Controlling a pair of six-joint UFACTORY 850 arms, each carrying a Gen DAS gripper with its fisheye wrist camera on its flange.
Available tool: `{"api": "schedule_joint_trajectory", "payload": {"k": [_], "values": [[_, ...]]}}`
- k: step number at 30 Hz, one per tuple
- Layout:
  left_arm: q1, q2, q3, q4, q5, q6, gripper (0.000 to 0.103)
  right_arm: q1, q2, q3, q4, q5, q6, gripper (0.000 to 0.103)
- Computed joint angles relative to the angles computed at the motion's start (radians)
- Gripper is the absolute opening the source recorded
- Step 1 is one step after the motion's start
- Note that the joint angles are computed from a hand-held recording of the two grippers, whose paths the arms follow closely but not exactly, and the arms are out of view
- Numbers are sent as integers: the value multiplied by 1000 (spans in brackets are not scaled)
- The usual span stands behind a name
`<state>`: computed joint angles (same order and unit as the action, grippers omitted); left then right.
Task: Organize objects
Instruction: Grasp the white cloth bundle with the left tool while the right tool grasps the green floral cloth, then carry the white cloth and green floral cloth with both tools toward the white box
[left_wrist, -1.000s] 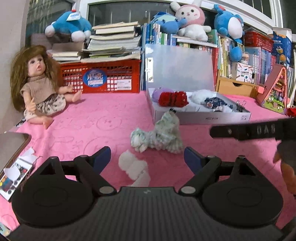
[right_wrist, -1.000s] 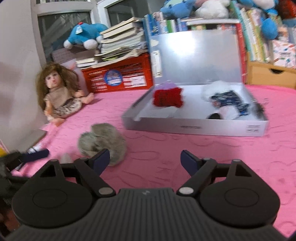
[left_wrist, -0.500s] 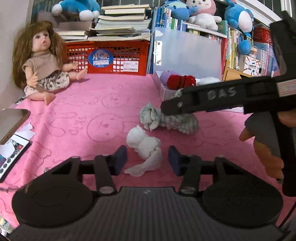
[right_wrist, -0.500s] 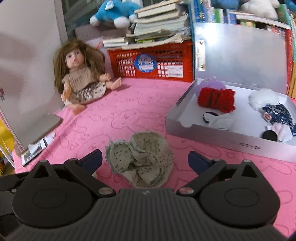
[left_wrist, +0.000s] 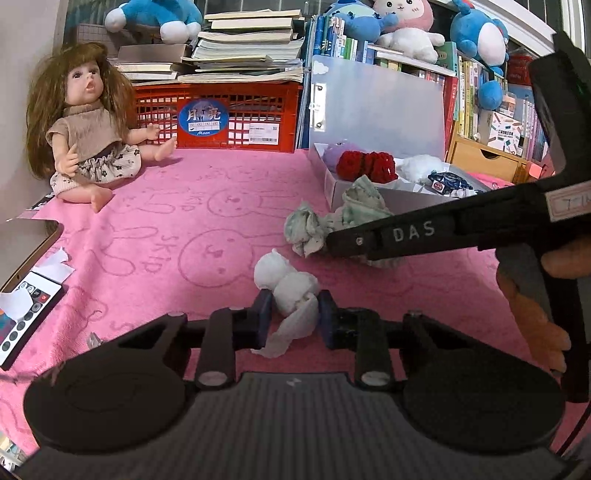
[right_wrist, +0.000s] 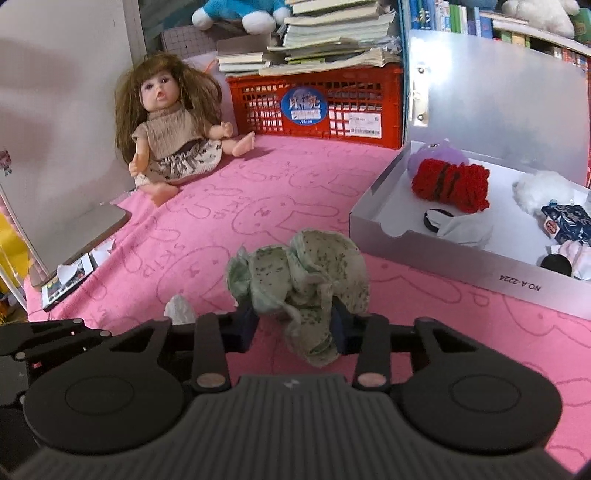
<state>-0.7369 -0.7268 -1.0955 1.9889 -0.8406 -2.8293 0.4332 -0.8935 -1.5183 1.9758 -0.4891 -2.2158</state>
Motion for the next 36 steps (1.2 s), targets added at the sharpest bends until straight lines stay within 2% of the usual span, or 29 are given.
{"api": "schedule_joint_trajectory", "payload": {"k": [4,22,28,36], "values": [[-4,2,-4,-3,-5,11,31,-7,19,27,89,-4,-71,36],[-20,-29,-108,1,36,98,31,-76,127,200,461,-4,-387,36],[-29,-41,-146,2,45,133,31,-99,149,240,545,-15,-449,36],[-29,-59,-202,3,72,176,31,-129,165,266,569,-32,-453,36]]}}
